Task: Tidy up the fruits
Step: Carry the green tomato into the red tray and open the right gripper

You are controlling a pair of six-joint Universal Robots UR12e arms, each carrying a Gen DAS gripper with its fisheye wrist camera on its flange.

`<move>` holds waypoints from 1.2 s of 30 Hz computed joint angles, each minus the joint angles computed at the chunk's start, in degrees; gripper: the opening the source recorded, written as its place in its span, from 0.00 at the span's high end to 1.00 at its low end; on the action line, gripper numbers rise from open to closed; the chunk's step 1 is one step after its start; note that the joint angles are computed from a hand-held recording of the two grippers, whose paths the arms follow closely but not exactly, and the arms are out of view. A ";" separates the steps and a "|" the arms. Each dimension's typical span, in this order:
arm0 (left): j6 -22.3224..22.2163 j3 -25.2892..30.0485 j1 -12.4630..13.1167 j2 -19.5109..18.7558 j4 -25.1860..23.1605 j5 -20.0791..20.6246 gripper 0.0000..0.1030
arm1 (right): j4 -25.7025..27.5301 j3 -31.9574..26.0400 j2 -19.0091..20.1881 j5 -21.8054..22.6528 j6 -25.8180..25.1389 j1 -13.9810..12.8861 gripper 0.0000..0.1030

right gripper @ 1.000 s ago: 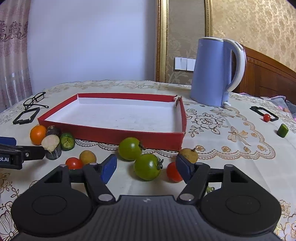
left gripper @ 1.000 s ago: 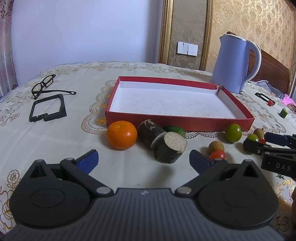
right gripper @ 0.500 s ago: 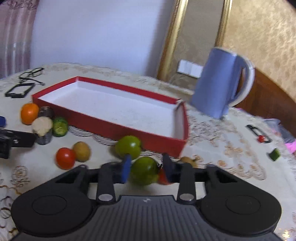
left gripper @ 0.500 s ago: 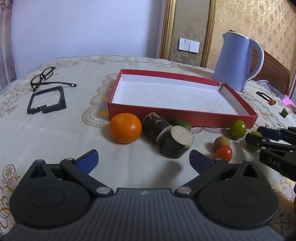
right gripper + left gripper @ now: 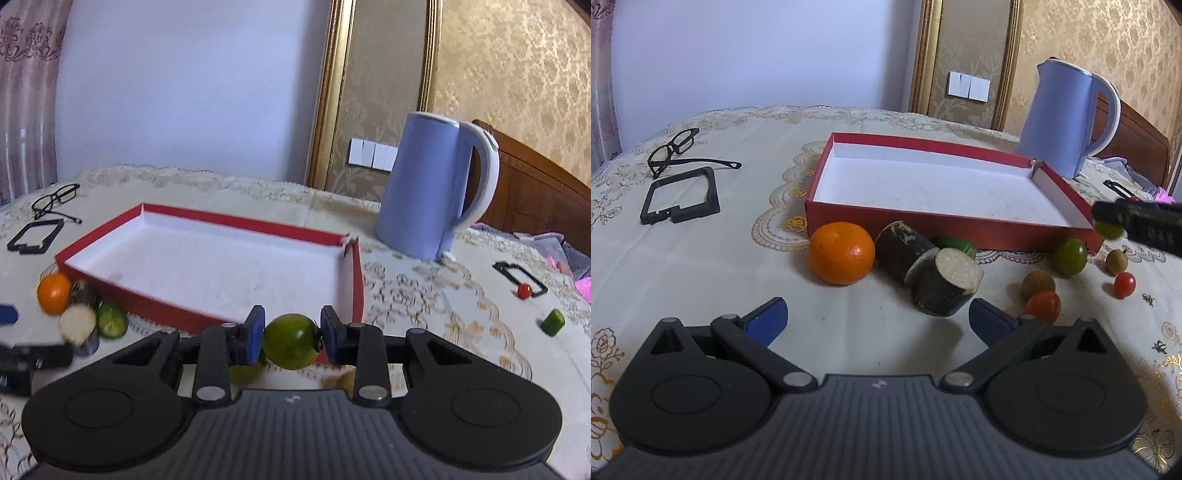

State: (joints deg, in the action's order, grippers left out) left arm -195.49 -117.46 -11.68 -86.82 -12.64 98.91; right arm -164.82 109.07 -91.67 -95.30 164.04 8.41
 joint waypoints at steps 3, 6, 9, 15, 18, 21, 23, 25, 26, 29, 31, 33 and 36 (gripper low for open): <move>0.12 0.08 -0.09 -0.06 -0.37 0.18 0.00 | -0.76 -1.13 1.27 -0.05 -0.50 0.10 0.69; 0.33 0.27 -0.24 -0.22 -0.68 0.52 0.00 | -0.49 -2.53 2.82 -0.24 -0.49 0.07 0.69; 0.77 0.23 -0.30 -0.25 -0.65 0.63 0.00 | -0.70 -4.08 4.97 -1.71 -0.79 0.26 0.69; 0.97 0.50 -0.45 -0.46 -1.05 1.00 0.00 | 3.10 -7.48 8.81 -4.02 0.45 0.11 0.69; 1.29 0.66 -0.67 -0.59 -1.37 1.49 0.00 | 3.55 -8.13 9.66 -3.90 0.55 -0.10 0.69; 1.35 0.74 -0.72 -0.66 -1.50 1.63 0.00 | 3.79 -8.56 10.03 -3.74 0.42 -0.11 0.69; 1.35 0.70 -0.79 -0.64 -1.50 1.75 0.00 | 3.05 -8.24 9.99 -2.88 0.89 -0.37 0.62; 1.53 0.63 -0.78 -0.60 -1.50 1.67 0.00 | 2.77 -7.82 9.37 -0.34 1.81 -1.06 0.44; 1.53 0.53 -0.70 -0.53 -1.39 1.44 0.00 | 2.14 -7.57 9.10 -0.01 2.56 -1.27 0.25; 1.76 -0.29 -0.02 0.01 0.01 -0.33 0.00 | -4.59 -5.17 7.78 -0.59 3.68 -1.69 0.15; 0.77 -1.49 0.68 0.67 2.18 -1.82 0.00 | -9.65 -3.19 6.68 -0.46 4.20 -2.18 0.15; 0.84 -2.21 0.75 1.09 3.43 -1.53 0.00 | -14.36 -1.23 5.81 -1.69 4.94 -2.59 0.15; 1.93 -2.82 0.66 1.75 3.37 0.20 0.00 | -16.94 0.23 5.14 -4.85 6.79 -3.26 0.15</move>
State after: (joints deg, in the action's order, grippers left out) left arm -193.56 -120.29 -11.02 -85.07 -9.28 99.11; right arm -181.76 109.29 -86.53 -100.15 170.83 5.16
